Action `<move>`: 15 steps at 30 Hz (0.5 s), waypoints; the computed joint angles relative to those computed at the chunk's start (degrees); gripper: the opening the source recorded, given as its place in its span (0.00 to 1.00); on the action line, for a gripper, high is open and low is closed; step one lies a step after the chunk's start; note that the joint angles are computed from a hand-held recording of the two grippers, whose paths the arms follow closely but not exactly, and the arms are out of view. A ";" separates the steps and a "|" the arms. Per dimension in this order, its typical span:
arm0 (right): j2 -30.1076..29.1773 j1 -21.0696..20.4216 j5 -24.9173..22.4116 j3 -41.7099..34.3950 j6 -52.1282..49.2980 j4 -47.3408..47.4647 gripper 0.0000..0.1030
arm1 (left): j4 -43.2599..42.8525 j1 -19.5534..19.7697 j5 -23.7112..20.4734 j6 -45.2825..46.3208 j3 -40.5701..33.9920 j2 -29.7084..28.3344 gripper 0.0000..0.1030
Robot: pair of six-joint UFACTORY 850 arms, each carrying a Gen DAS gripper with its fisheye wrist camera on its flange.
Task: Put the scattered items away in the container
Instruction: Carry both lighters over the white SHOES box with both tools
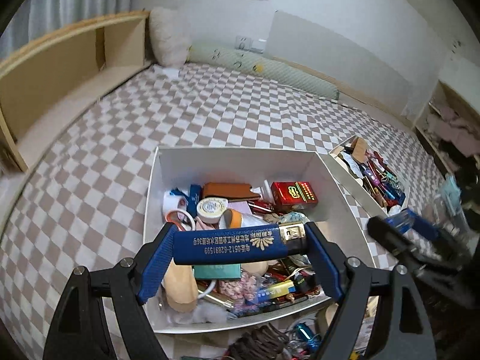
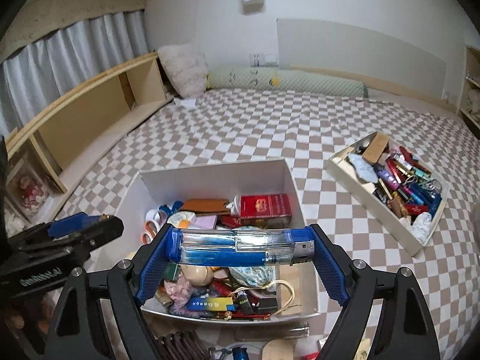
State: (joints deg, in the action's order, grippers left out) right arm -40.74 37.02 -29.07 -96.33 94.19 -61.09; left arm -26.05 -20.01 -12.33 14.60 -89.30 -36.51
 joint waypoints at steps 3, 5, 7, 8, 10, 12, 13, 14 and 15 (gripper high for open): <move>-1.46 -0.35 1.36 -0.63 -2.25 3.16 0.85 | 5.17 -0.11 -0.37 -5.59 -0.82 -0.74 0.81; -2.33 -0.57 3.11 -0.61 -3.60 5.49 0.85 | 7.64 -0.17 -0.83 -8.02 -1.46 -1.26 0.81; -3.50 -0.63 4.00 -1.07 -6.18 8.52 0.85 | 8.80 -0.20 -1.42 -9.14 -1.78 -1.57 0.81; -4.13 -0.57 3.90 -1.54 -7.63 9.88 0.85 | 9.36 -0.23 -1.74 -9.60 -1.91 -1.69 0.81; -5.35 -0.49 3.77 -2.53 -10.53 12.52 0.85 | 9.81 -0.23 -2.37 -9.92 -2.21 -1.97 0.82; -6.38 -0.37 3.95 -3.38 -13.06 14.70 0.85 | 8.23 0.03 -5.55 -8.77 -3.66 -2.98 0.82; -6.67 -0.28 3.95 -3.66 -13.69 15.14 0.85 | 7.32 0.18 -6.75 -8.43 -4.17 -3.43 0.82; -6.84 -0.20 3.98 -3.85 -14.11 15.39 0.85 | 6.96 0.29 -7.80 -8.67 -4.66 -3.85 0.82; -7.05 -0.10 4.03 -4.03 -14.38 15.46 0.85 | 6.96 0.33 -8.49 -8.96 -5.04 -4.16 0.82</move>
